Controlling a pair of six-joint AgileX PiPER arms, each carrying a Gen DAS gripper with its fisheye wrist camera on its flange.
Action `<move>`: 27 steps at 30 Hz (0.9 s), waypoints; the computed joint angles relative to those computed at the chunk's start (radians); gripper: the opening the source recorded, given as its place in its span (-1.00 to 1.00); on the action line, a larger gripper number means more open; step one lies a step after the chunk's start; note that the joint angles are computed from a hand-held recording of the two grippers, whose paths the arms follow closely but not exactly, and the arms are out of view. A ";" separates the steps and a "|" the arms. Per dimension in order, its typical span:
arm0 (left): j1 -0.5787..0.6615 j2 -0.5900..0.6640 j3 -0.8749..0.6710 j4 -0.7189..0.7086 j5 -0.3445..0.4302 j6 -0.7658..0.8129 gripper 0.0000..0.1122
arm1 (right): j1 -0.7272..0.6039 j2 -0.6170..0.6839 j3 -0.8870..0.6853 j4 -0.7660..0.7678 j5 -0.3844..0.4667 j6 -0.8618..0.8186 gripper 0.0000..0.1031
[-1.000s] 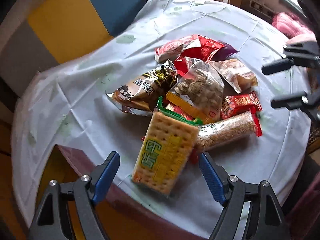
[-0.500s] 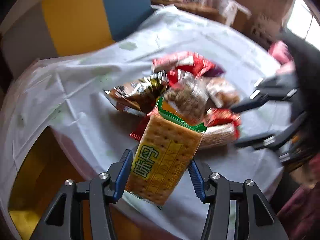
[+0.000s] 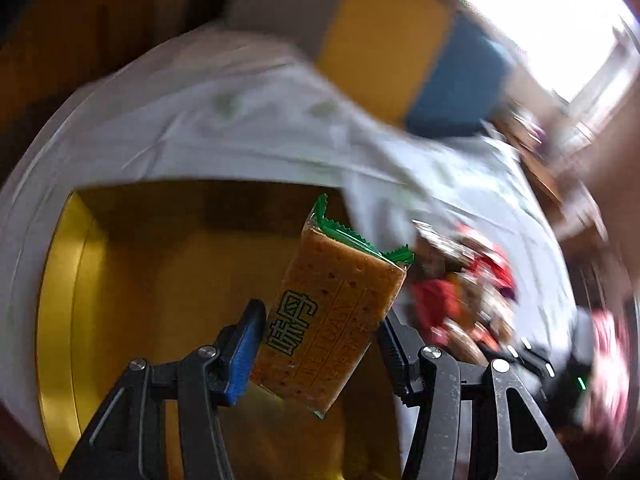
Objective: Organize snacks
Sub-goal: 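Drop the cracker pack into the gold tin with the left gripper while the right grasps the grain-bar pack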
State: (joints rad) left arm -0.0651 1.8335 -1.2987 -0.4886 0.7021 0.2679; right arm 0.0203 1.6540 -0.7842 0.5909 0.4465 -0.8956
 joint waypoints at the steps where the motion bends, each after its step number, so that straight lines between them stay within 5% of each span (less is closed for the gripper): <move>1: 0.011 0.025 -0.012 -0.003 0.009 -0.036 -0.01 | -0.001 0.003 -0.003 0.004 0.002 0.000 -0.35; 6: -0.008 0.162 -0.120 0.011 0.019 -0.205 0.00 | 0.010 0.005 0.002 -0.006 -0.015 0.004 -0.35; 13: -0.001 0.207 -0.118 -0.072 -0.001 -0.206 0.19 | 0.025 0.006 0.011 -0.028 -0.034 0.030 -0.34; 21: -0.045 -0.068 0.196 0.184 -0.224 -0.261 0.31 | 0.028 0.028 -0.002 -0.022 -0.038 0.045 -0.30; 27: -0.103 -0.309 0.504 0.315 -0.377 -0.316 0.30 | -0.073 0.092 -0.093 0.099 0.131 0.022 -0.27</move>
State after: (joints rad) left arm -0.1678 1.5247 -0.7944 -0.1739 0.3255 -0.0481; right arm -0.0531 1.7463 -0.8776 0.6898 0.5772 -0.8731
